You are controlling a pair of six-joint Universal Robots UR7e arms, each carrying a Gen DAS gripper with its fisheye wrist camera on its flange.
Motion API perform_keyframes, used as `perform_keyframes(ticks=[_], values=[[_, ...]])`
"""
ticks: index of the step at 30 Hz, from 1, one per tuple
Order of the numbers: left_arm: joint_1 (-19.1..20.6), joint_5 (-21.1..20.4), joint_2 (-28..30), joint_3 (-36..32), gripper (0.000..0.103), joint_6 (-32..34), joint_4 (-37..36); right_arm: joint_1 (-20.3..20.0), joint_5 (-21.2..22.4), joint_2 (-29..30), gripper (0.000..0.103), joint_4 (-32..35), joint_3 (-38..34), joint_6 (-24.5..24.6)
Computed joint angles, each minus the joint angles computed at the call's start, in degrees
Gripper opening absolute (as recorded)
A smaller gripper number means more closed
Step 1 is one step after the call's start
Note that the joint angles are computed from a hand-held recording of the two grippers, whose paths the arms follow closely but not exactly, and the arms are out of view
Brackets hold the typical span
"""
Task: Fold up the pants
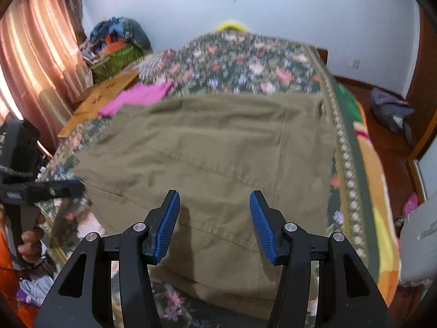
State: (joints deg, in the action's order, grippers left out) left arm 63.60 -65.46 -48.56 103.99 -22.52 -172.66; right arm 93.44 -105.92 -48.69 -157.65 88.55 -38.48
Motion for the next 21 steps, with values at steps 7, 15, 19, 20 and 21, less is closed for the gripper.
perform_keyframes(ticks=[7,15,19,20,21], values=[[2.6,-4.8,0.5,-1.7,0.102,-1.9,-3.1,-1.2,0.8,0.0,0.051,4.4,-0.7,1.4],[3.3,0.5,4.5,-10.7,0.102,-3.3,6.0,-1.3,1.0,0.2,0.053,4.8,-0.9,1.5],[4.6,-0.1,6.0,-14.7,0.102,-5.2,8.8,-1.4,1.3,0.1,0.053,5.0,-0.9,1.4],[5.0,-0.4,6.3,-15.4,0.102,-5.4,9.0,-1.5,1.4,0.1,0.053,5.2,-1.0,1.5],[5.4,-0.8,6.5,-15.9,0.100,-5.6,8.8,-1.6,1.6,0.1,0.053,5.3,-1.1,1.5]])
